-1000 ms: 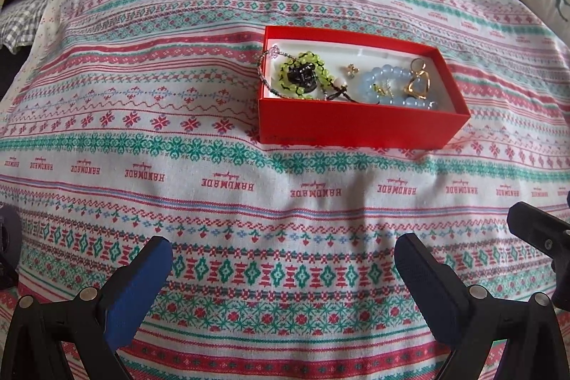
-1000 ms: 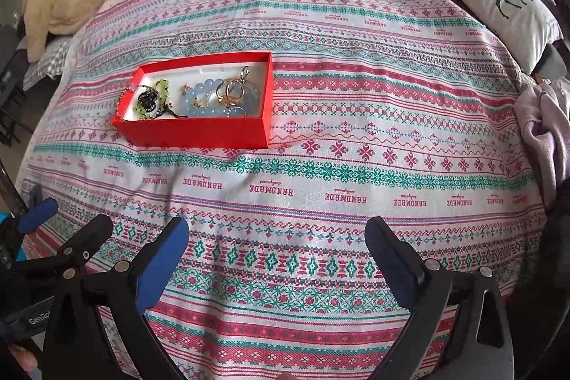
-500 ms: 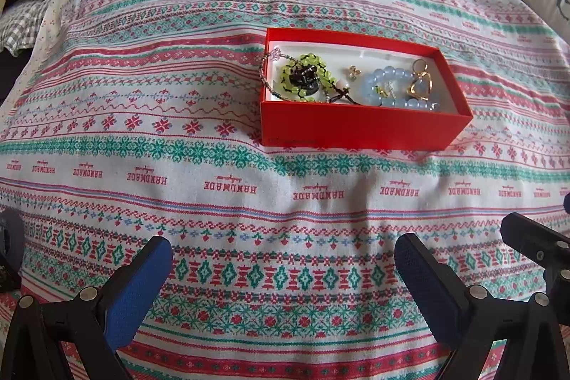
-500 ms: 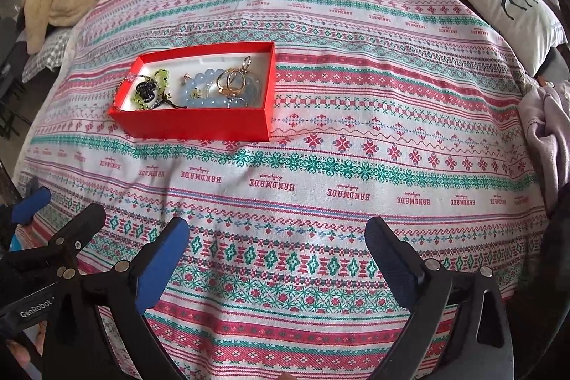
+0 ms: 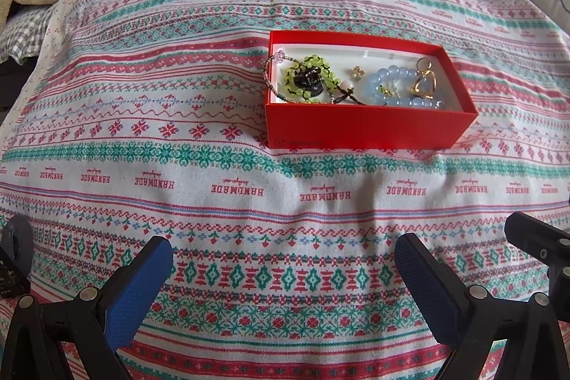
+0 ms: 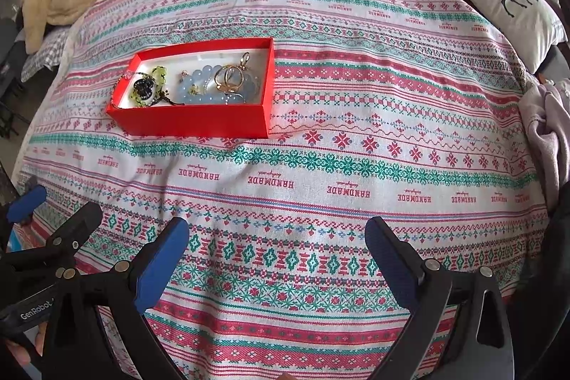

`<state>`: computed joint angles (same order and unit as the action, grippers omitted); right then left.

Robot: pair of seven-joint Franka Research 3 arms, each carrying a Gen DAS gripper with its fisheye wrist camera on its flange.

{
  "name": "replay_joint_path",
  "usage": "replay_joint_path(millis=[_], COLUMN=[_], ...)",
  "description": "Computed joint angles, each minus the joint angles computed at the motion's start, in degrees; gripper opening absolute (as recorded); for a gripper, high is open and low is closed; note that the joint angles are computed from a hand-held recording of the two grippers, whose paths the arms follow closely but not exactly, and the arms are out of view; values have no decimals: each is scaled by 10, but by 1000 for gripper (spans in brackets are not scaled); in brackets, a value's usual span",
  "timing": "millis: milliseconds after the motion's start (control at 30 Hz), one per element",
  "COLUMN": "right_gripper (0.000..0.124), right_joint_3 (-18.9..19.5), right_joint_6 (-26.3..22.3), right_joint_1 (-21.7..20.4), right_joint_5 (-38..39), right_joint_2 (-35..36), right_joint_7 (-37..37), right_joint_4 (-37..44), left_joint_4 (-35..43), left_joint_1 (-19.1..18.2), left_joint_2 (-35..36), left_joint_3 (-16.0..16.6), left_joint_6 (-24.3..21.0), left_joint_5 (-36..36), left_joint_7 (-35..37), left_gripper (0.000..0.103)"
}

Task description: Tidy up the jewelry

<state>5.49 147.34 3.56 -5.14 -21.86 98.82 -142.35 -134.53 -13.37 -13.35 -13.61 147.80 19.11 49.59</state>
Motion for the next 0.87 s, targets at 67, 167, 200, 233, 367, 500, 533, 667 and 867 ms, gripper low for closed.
replay_joint_path(millis=[67, 167, 200, 233, 367, 500, 533, 667, 867], right_gripper=[100, 100, 100, 100, 100, 100, 100, 100, 100], right_joint_3=[0, 1, 1, 1, 4, 14, 17, 12, 8], right_joint_6=[-1, -2, -2, -2, 1, 11, 12, 6, 30], right_joint_1=[0, -1, -1, -2, -5, -19, -24, -26, -20], right_joint_5=[-1, -3, -4, -6, -14, -44, -55, -77, -98], right_joint_2=[0, 2, 3, 3, 5, 23, 30, 51, 51], right_joint_7=[0, 1, 2, 3, 12, 45, 57, 88, 100], right_joint_4=[0, 1, 1, 1, 0, 4, 7, 18, 16], left_joint_4=[1, 1, 2, 2, 6, 14, 16, 17, 3], left_joint_1=[0, 1, 1, 2, 4, 11, 13, 12, 20], left_joint_2=[0, 0, 1, 1, 9, 30, 35, 40, 38], left_joint_3=[0, -1, -1, -1, -4, -2, -2, 5, 3], left_joint_6=[-3, -6, -7, -8, -10, -12, -15, -11, 41], left_joint_5=[0, 4, 5, 6, 19, 29, 31, 19, 55], left_joint_7=[0, -3, -3, -3, -10, -32, -37, -37, -57], left_gripper=[102, 102, 102, 102, 102, 102, 102, 102, 102])
